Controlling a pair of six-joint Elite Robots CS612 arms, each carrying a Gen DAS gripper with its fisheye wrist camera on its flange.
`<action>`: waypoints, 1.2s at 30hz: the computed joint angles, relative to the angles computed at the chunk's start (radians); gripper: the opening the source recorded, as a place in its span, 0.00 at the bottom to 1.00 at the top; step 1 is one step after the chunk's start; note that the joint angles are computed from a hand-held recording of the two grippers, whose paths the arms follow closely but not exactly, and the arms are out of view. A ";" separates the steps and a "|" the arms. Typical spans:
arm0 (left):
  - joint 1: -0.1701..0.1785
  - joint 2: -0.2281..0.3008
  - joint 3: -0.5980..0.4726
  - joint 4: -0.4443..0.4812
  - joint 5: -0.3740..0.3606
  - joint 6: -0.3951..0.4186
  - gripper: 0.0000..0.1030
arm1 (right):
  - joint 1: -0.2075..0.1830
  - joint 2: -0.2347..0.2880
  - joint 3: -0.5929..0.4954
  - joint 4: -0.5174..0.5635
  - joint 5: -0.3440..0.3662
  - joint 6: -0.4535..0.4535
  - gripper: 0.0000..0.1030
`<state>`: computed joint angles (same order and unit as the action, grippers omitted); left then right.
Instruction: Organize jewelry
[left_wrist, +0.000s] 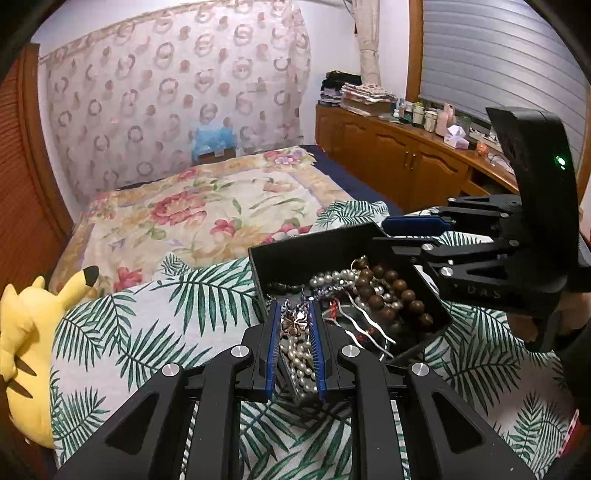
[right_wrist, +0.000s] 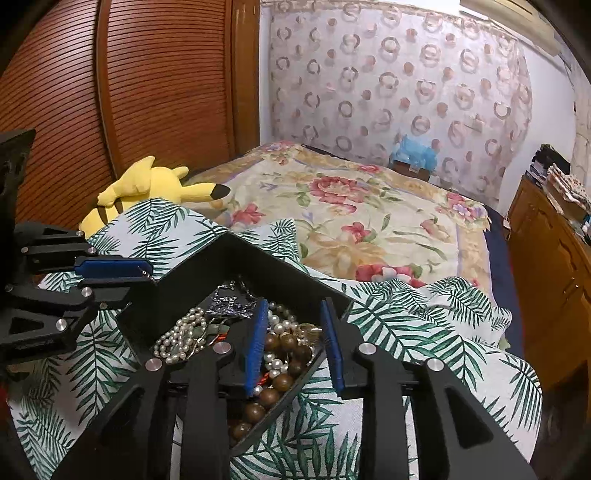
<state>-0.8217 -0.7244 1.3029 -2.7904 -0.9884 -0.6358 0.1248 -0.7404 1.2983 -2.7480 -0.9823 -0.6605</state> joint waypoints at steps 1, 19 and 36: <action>0.001 0.002 -0.003 -0.001 -0.001 0.001 0.14 | -0.001 -0.002 0.004 -0.003 0.002 0.001 0.31; 0.038 0.056 -0.117 0.078 -0.037 -0.002 0.14 | -0.025 -0.021 0.053 -0.081 0.008 0.074 0.31; -0.002 0.008 -0.044 0.084 0.073 -0.105 0.87 | -0.044 -0.042 0.121 -0.190 0.004 0.159 0.36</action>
